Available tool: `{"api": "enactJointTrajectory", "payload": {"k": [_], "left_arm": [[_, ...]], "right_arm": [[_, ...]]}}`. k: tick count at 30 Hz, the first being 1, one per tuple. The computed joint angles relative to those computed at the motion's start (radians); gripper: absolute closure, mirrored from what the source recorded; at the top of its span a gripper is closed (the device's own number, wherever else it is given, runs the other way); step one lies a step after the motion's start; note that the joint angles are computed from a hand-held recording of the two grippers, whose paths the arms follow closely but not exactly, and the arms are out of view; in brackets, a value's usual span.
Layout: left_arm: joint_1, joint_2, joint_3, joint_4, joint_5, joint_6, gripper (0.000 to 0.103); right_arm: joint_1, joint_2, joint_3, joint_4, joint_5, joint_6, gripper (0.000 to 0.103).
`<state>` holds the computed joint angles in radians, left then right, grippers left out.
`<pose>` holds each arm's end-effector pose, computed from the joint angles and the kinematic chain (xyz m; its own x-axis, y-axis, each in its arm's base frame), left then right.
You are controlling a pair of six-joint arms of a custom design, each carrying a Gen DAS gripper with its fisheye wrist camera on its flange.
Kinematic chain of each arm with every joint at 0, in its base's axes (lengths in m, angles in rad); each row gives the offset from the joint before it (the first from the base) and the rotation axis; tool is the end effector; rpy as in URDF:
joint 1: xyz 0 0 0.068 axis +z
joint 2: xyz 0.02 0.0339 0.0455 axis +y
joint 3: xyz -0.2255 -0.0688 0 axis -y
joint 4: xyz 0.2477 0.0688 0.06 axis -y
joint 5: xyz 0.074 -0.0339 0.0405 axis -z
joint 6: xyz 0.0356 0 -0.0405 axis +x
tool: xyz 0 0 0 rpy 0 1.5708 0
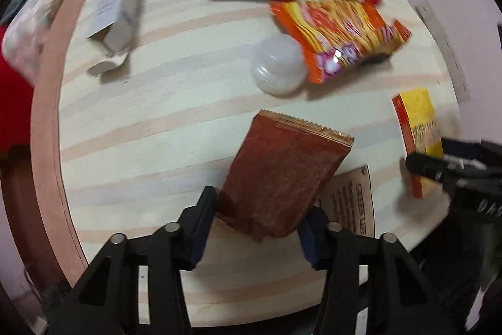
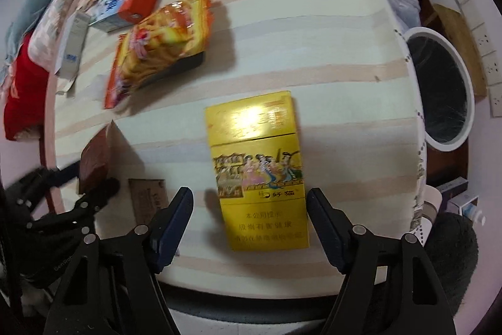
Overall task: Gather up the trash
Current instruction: 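Grasp the red snack bag with left tool while right tool grasps yellow cigarette box, then carry both items over the wastebasket and open both tools to drop them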
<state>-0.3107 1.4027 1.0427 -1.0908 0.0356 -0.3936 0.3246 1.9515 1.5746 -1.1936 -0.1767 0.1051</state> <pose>0.2361 -0.0771 0.1959 -0.9917 -0.0841 -0.0970 -0.0766 0.9940 -0.0785 0.3356 0.1195 0.1784 -0.9755 -0.2193 0.0181 -0.2129 0.9613 0.1748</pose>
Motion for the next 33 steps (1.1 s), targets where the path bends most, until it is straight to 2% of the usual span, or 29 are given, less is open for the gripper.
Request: {"api": "enactJointTrajectory", "payload": {"k": [4, 6, 9, 10, 11, 15, 17, 20, 24, 27, 33], "left_arm": [[-0.016, -0.069, -0.049, 0.006, -0.055, -0.041, 0.069], [-0.037, -0.128, -0.064, -0.030, -0.096, -0.049, 0.073], [-0.068, -0.133, -0.050, -0.041, -0.151, -0.072, 0.075], [-0.078, -0.145, -0.047, -0.055, -0.167, -0.081, 0.075], [-0.123, -0.123, -0.015, -0.068, -0.188, -0.128, 0.075], [-0.172, -0.141, 0.040, -0.133, -0.251, -0.198, 0.075], [-0.142, -0.099, 0.044, -0.066, -0.264, -0.180, 0.075], [-0.185, -0.165, 0.073, -0.134, -0.323, -0.236, 0.075], [-0.266, -0.152, 0.212, -0.228, -0.432, -0.317, 0.075], [-0.294, -0.124, 0.311, -0.274, -0.497, -0.332, 0.075], [-0.350, -0.021, 0.542, -0.339, -0.590, -0.339, 0.075]], "right_arm": [[0.048, -0.029, -0.052, 0.041, 0.086, 0.007, 0.025], [0.079, -0.047, -0.084, 0.067, 0.129, 0.027, 0.025], [0.145, -0.108, -0.148, 0.089, 0.207, 0.090, 0.034], [0.176, -0.138, -0.163, 0.090, 0.205, 0.118, 0.043], [0.179, -0.174, -0.193, 0.094, 0.210, 0.118, 0.045], [0.194, -0.245, -0.259, 0.105, 0.187, 0.143, 0.045], [0.188, -0.288, -0.288, 0.110, 0.170, 0.148, 0.045], [0.162, -0.333, -0.285, 0.109, 0.154, 0.129, 0.045], [0.174, -0.402, -0.249, 0.076, 0.150, 0.141, 0.045], [0.136, -0.450, -0.216, 0.066, 0.127, 0.107, 0.045], [0.066, -0.459, -0.063, 0.023, 0.081, 0.058, 0.045]]}}
